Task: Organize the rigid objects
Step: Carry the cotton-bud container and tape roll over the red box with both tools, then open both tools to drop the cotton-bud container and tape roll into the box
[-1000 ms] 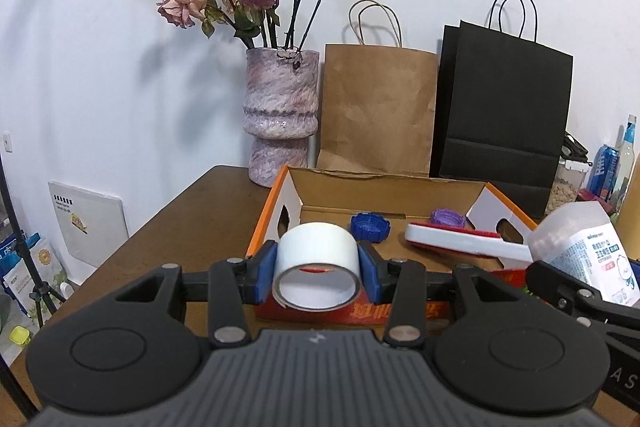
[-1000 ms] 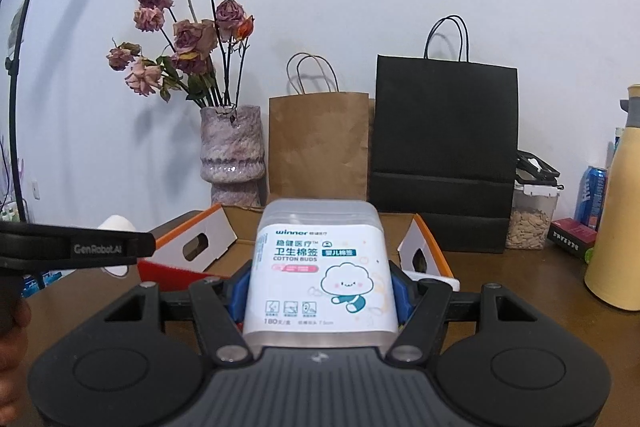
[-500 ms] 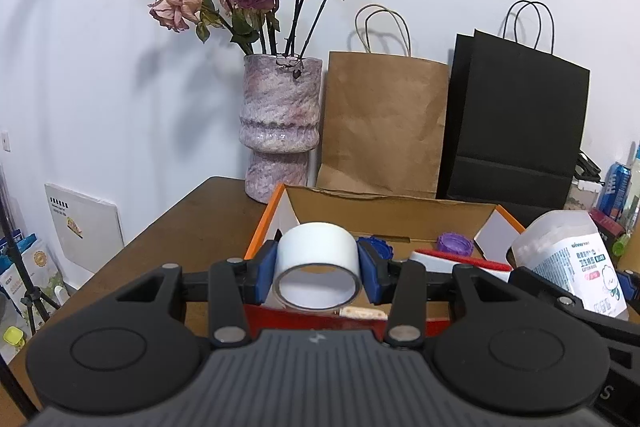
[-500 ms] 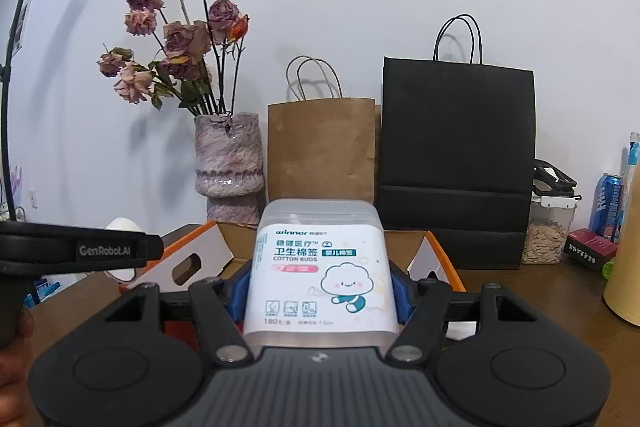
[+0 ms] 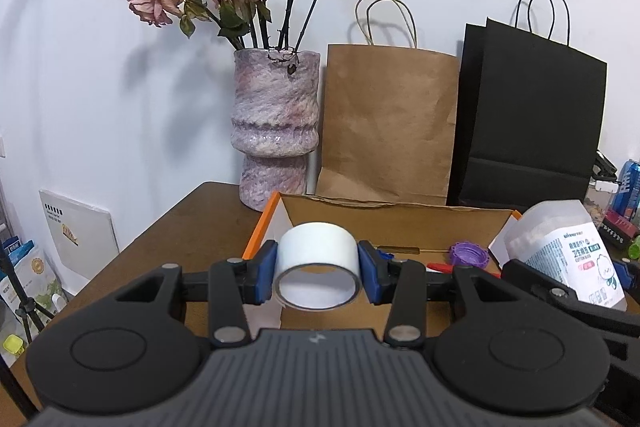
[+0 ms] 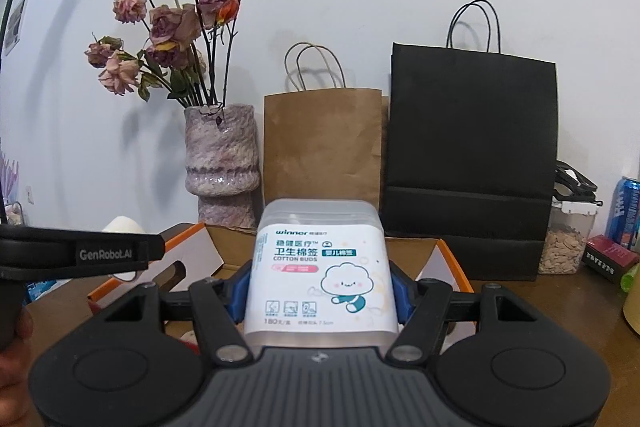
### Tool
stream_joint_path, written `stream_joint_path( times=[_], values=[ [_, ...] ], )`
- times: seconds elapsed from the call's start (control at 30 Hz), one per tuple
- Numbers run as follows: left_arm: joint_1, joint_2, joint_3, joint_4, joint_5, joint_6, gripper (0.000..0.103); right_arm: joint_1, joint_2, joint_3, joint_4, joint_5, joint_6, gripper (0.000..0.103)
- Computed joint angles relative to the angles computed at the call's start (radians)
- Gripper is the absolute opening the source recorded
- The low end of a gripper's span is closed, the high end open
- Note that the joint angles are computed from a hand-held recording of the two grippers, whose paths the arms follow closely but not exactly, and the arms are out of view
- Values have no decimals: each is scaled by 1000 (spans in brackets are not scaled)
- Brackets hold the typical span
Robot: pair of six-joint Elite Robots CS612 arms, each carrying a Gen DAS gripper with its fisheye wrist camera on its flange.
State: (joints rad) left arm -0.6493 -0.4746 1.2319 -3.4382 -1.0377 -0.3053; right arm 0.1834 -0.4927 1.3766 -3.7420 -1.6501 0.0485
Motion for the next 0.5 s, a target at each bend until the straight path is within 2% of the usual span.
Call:
stream_joint_path(
  times=[0.5],
  values=[
    [21,49,-107,82,-17,15,44,-10,36,-107,107,38,-39,64]
  ],
)
